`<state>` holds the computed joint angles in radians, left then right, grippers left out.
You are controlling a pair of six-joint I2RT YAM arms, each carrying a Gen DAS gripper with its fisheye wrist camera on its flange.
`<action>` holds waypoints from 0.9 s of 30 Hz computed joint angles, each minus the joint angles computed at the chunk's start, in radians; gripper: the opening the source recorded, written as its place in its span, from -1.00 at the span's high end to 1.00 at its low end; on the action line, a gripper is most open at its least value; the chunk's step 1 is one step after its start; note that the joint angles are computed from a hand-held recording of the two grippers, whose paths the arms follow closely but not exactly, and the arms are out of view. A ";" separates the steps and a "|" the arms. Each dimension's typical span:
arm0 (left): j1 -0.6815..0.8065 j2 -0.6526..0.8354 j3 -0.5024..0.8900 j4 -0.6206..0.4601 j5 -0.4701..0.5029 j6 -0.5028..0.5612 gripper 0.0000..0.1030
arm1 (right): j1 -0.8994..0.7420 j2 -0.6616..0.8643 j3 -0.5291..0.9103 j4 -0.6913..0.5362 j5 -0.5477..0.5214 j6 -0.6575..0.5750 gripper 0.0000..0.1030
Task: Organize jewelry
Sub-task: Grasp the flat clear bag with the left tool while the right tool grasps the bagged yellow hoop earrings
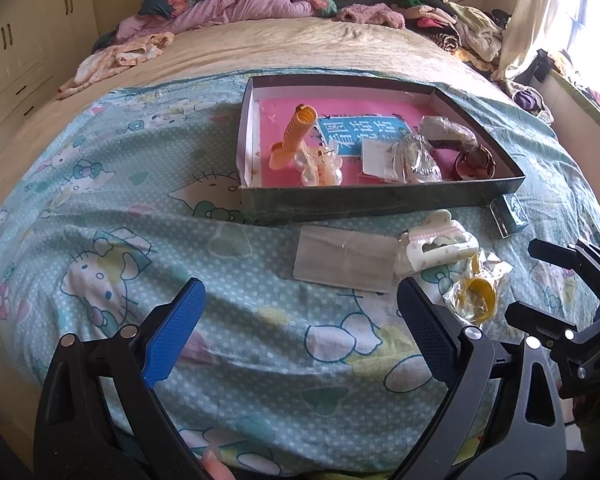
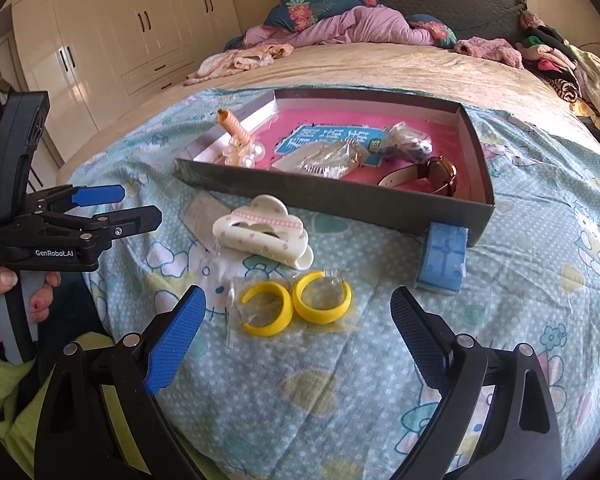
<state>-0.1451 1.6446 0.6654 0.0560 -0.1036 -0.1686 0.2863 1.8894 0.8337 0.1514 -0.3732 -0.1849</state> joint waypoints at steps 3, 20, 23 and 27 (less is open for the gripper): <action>-0.010 0.026 0.009 0.000 0.001 0.004 -0.74 | 0.012 0.024 0.007 0.006 0.016 -0.017 -0.80; -0.005 0.201 0.114 -0.005 0.083 0.026 -0.81 | 0.070 0.176 0.080 0.068 0.091 -0.079 -0.81; -0.007 0.226 0.134 -0.006 0.090 0.025 -0.81 | 0.060 0.172 0.073 0.074 0.074 -0.088 -0.61; -0.014 0.258 0.155 0.004 0.080 0.028 -0.81 | 0.036 0.161 0.068 0.063 0.043 -0.094 -0.56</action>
